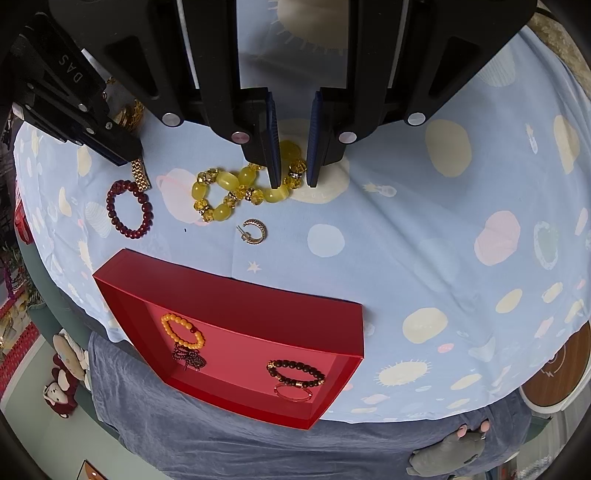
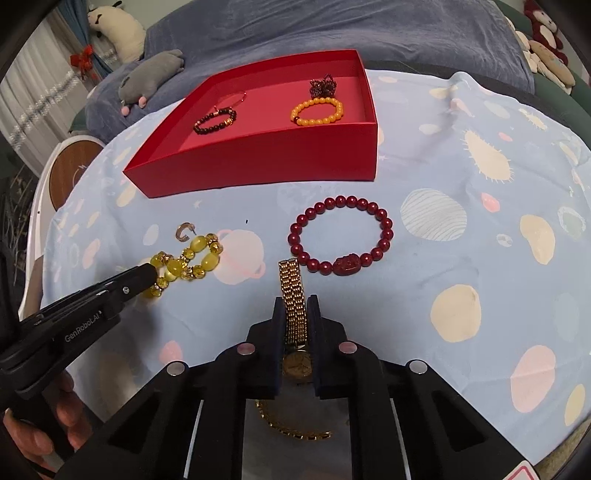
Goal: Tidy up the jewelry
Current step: 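Carry the gold watch and yellow bracelet over the red box with both tools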
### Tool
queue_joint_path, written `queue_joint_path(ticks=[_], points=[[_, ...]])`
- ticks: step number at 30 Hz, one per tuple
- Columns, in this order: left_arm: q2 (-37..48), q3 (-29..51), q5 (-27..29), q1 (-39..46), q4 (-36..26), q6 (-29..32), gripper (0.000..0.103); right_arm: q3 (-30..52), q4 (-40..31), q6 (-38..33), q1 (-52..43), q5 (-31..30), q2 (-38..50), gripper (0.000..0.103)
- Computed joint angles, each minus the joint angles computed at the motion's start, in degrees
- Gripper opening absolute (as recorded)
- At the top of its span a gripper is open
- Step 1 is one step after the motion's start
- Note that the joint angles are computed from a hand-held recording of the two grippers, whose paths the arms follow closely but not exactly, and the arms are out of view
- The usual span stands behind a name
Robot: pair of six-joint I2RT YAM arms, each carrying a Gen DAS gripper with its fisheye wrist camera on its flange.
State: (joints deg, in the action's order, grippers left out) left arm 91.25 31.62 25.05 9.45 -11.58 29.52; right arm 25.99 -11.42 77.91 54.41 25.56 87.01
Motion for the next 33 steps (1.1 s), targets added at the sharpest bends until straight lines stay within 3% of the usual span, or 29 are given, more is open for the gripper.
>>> queue_joint_path(ticks=[5,18,33], points=[[0.7,1.15,0.66,0.49,-1.67,0.37,0.014,-0.61,-1.56,1.76,1.85,1.49,-2.93,0.011],[-5.56,2.48,6.08,3.84,-10.25,2.57,0.009,3.63,-18.24,9.82,9.54,11.18,-17.58,0.011],[-14.81,9.91,11.46,4.7,-26.82,4.91,0.009,9.11,-31.25,6.62,8.23,17.28,-29.42,0.011]])
